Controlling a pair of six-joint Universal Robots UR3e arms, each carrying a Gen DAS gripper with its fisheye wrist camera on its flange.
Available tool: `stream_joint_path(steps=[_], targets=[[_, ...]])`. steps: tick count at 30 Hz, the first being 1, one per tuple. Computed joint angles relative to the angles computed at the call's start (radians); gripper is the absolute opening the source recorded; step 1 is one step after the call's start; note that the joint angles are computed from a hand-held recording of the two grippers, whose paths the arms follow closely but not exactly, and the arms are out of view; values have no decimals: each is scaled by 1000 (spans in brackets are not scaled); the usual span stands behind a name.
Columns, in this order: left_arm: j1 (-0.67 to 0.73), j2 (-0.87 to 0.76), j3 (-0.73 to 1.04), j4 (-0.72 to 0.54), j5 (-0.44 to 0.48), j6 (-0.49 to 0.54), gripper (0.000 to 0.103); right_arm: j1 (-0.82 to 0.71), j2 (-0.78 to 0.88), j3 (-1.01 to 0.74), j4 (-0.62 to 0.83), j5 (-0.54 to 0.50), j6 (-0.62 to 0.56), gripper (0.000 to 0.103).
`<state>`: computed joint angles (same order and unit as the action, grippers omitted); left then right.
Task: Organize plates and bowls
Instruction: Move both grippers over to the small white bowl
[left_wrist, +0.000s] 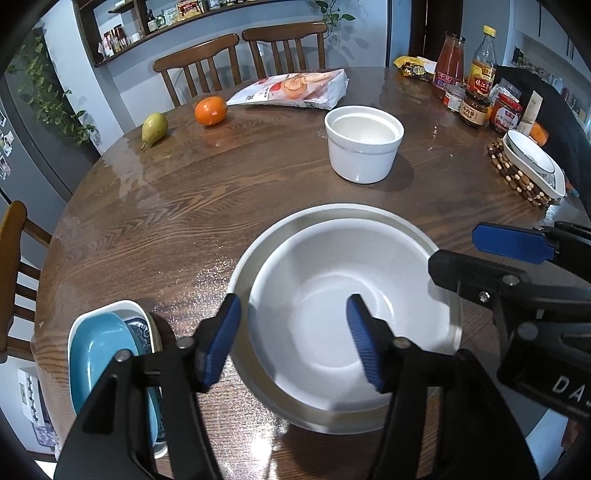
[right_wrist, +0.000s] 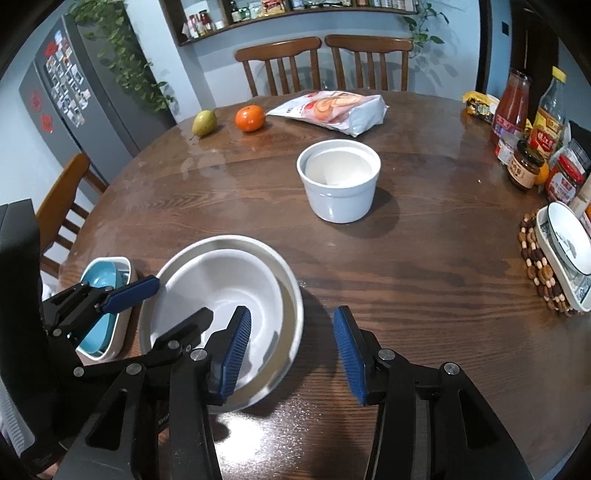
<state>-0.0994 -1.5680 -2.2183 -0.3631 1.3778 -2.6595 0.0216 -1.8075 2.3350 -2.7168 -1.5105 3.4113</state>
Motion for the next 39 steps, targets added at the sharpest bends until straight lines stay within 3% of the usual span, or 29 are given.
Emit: stream_joint_path(steps=[12, 23, 25, 29, 39], targets=[[25, 20, 5, -8, -20, -11, 74, -18, -10, 18, -5, 15, 3, 48], [27, 27, 16, -17, -23, -31, 80, -154, -94, 73, 60, 139, -37, 48], [23, 26, 23, -18, -19, -38, 86, -183, -127, 82, 93, 149, -53, 48], [1, 8, 52, -6, 7, -72, 97, -252, -209, 106, 160, 169, -89, 68], [-62, -47, 191, -36, 56, -170, 102, -512, -439, 116, 410, 311, -232, 74]])
